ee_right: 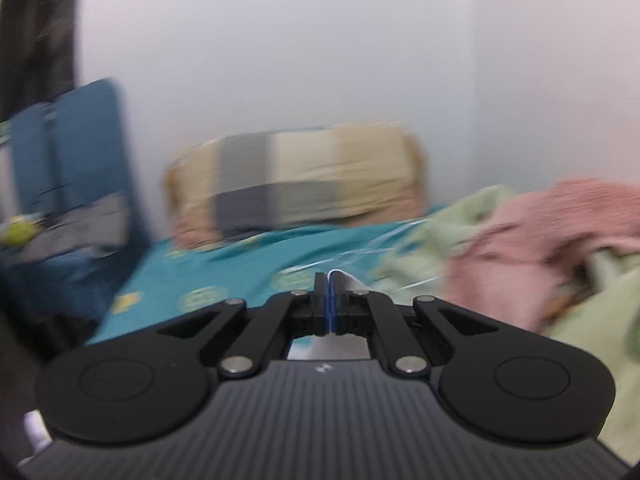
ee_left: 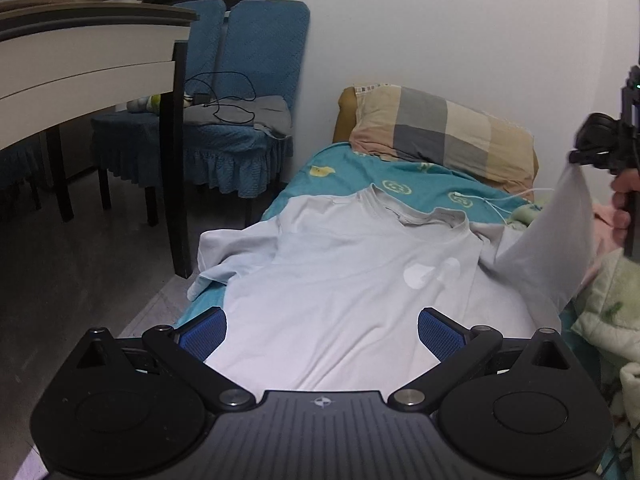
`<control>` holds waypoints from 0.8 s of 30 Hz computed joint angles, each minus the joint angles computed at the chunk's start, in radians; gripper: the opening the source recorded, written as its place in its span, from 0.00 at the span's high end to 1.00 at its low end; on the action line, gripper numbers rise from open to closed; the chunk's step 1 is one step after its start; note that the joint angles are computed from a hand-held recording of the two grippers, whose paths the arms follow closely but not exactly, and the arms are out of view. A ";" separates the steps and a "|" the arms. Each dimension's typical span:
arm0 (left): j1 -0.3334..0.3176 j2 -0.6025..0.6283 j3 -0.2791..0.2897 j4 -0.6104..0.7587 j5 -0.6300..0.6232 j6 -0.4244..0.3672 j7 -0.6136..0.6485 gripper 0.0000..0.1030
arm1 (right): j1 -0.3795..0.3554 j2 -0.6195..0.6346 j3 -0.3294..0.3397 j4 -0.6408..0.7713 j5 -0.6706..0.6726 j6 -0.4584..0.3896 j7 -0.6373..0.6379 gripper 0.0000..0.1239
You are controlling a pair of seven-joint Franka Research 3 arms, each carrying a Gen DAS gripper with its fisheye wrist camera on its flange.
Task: Fold clothes
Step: 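Grasp the T-shirt side with the right gripper and fold it over the body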
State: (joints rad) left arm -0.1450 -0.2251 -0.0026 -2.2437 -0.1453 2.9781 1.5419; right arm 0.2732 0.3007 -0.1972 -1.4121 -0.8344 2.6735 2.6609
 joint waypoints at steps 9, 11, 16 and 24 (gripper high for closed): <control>0.021 0.040 0.023 0.021 -0.051 -0.042 0.037 0.00 | -0.024 0.184 0.226 0.115 0.466 0.023 -0.448 0.96; 0.010 0.051 0.030 0.026 -0.103 -0.049 0.079 0.00 | -0.062 0.183 0.292 0.087 0.577 0.041 -0.576 0.95; -0.011 0.068 0.025 0.039 -0.229 -0.061 0.202 0.00 | -0.104 0.022 0.340 -0.150 0.758 0.131 -0.718 0.67; -0.054 0.066 0.005 0.026 -0.427 -0.036 0.391 0.00 | -0.073 -0.471 0.264 -0.709 0.206 0.273 -0.149 0.51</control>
